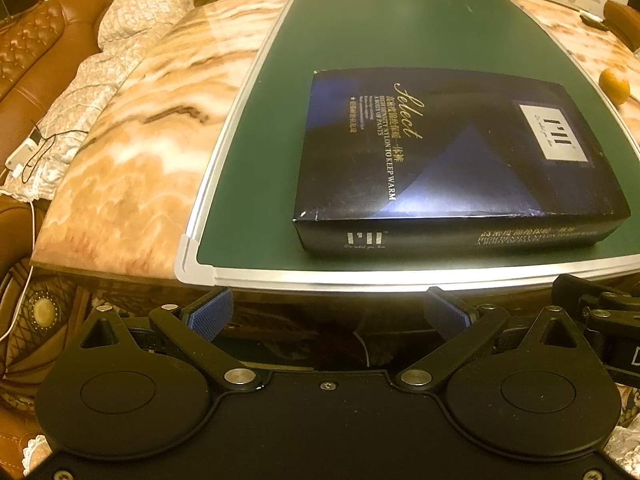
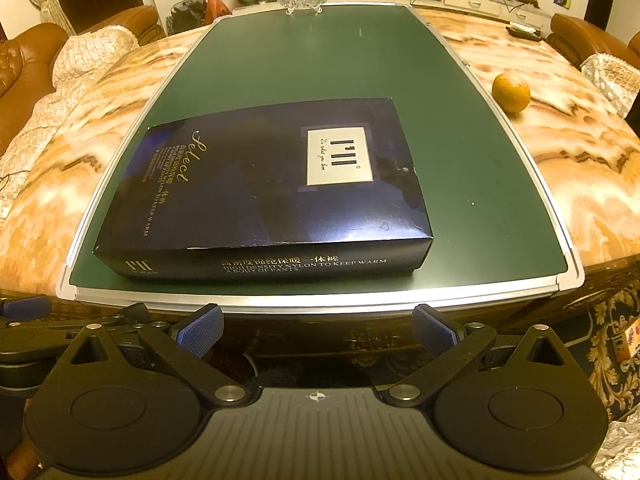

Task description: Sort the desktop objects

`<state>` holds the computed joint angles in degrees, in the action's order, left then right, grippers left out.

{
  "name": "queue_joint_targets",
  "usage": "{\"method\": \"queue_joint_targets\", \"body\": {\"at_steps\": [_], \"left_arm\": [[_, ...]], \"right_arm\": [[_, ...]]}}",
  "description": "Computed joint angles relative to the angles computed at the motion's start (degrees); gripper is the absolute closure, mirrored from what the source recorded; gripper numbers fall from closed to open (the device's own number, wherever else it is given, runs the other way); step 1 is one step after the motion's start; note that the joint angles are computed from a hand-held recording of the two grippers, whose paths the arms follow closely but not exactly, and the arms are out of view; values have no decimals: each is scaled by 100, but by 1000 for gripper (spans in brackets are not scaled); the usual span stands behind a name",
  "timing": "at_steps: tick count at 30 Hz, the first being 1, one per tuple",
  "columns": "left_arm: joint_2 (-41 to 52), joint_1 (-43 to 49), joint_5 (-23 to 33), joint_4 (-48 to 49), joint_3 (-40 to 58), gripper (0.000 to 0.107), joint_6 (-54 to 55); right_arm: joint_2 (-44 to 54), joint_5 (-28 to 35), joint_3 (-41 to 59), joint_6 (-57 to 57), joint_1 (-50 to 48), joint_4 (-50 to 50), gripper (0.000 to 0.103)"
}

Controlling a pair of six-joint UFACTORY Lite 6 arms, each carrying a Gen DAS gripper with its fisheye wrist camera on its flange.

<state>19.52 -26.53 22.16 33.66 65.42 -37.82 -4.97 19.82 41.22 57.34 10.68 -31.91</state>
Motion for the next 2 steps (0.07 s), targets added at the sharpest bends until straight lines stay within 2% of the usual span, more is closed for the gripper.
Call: {"method": "queue_joint_targets", "body": {"at_steps": [2], "left_arm": [[-9,21,-15,-111,-7,4,99]], "right_arm": [[-21,9,-11,20,12,-18,0]]}}
